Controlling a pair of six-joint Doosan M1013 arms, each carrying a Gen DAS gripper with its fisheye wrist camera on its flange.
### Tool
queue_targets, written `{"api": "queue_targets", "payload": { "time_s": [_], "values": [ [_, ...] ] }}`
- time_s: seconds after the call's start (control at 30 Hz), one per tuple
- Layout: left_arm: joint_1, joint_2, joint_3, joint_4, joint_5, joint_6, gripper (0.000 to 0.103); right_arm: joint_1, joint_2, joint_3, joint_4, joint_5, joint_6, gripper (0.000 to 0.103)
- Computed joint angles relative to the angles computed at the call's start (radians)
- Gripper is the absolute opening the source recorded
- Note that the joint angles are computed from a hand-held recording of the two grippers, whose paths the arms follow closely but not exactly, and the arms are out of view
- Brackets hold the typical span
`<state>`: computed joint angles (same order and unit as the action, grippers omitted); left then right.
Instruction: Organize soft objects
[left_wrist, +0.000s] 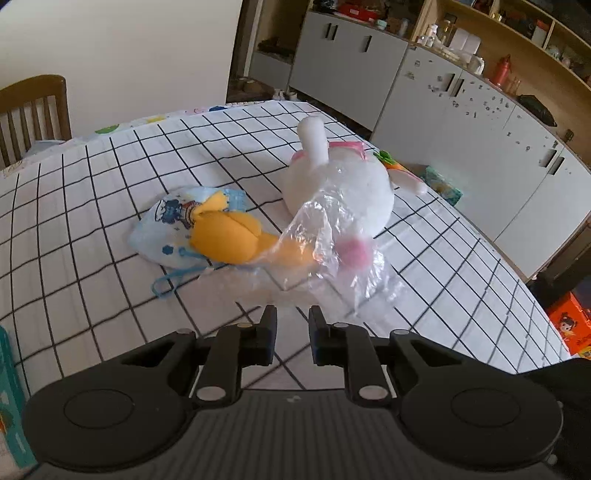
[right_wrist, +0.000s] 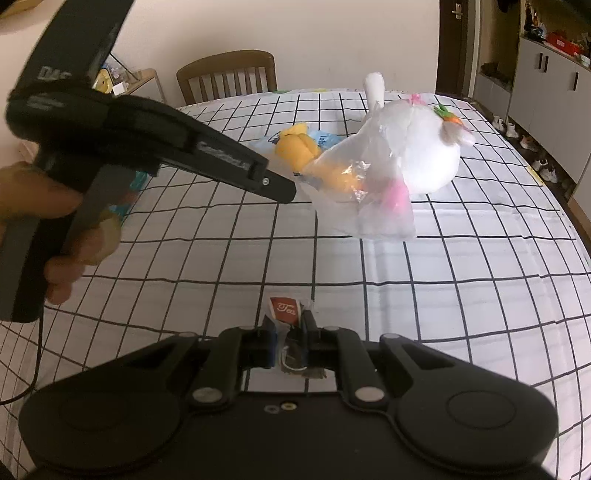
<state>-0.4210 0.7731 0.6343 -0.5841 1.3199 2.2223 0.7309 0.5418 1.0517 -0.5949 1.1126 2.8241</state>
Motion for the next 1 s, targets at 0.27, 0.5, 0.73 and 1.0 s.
{"api": "queue_targets", "payload": {
  "time_s": [0.27,0.5,0.73,1.0],
  "values": [
    [0.019,-0.019,0.029,-0.037,0.003,0.006,0.088,0.003,-0.012,0.014,-0.023,0.004,0.022,0.012],
    [0.009,-0.001,-0.003,-0.029,0.009,-0.017,0.088,-0.001,-0.035,0.044,-0.04,0.011,0.076,0.012],
    [-0.032,0.032,-0.037,0.06,-0.007,-0.018,0.091,-0.002,-0.039,0.056,-0.043,0.015,0.101,0.012],
    [-0.07,0.009,0.033,0.173,-0.114,0.075,0.091,-0.008,-0.037,0.058,-0.032,0.011,0.105,0.012]
  ]
}}
